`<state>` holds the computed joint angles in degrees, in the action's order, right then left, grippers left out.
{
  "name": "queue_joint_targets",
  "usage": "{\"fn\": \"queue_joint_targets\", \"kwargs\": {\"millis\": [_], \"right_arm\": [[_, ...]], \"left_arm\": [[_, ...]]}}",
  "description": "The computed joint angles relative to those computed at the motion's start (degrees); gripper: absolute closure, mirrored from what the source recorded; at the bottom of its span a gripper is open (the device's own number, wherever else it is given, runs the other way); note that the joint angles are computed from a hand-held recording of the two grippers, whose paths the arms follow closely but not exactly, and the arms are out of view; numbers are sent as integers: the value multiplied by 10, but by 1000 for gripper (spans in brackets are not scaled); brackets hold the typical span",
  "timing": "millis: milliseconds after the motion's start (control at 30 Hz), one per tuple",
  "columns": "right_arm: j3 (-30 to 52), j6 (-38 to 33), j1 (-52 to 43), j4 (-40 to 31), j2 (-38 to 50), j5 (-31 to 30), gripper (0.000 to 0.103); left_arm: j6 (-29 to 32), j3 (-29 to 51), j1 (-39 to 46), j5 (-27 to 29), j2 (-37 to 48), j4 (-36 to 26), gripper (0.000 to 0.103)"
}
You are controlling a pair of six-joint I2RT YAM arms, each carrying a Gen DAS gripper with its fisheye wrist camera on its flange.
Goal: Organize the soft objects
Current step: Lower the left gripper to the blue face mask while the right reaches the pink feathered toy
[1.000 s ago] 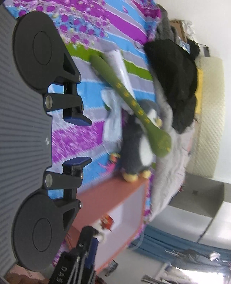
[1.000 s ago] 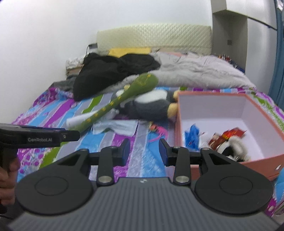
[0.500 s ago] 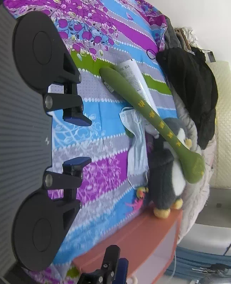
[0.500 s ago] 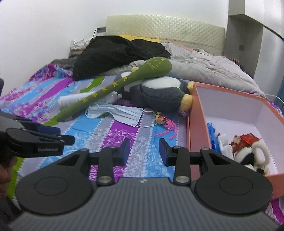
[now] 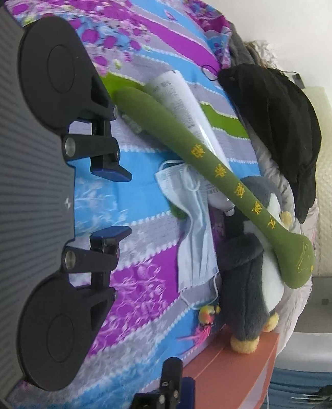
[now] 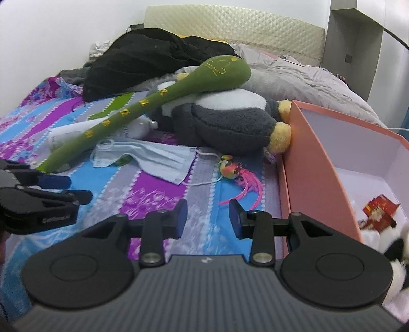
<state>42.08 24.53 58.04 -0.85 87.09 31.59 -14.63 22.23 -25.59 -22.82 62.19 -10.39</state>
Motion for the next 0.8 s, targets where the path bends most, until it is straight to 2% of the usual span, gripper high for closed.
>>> {"fn": "queue_joint_targets", "kwargs": {"millis": [133, 233, 400, 567, 633, 800], "right_arm": [[26, -26, -31, 26, 46, -8, 64], [55, -25, -53, 14, 78, -19, 64], [91, -31, -80, 9, 122, -27, 64], [108, -62, -99, 30, 148, -41, 64], [125, -61, -108, 18, 160, -53, 64], [150, -51, -121, 3, 175, -60, 64]], "left_arm": [[61, 16, 5, -19, 68, 67, 59], [113, 27, 1, -39, 120, 117, 59], [185, 45, 5, -43, 177, 164, 59], [285, 53, -3, -72, 242, 247, 59], [323, 53, -8, -75, 259, 283, 59], [404, 81, 0, -64, 307, 318, 59]]}}
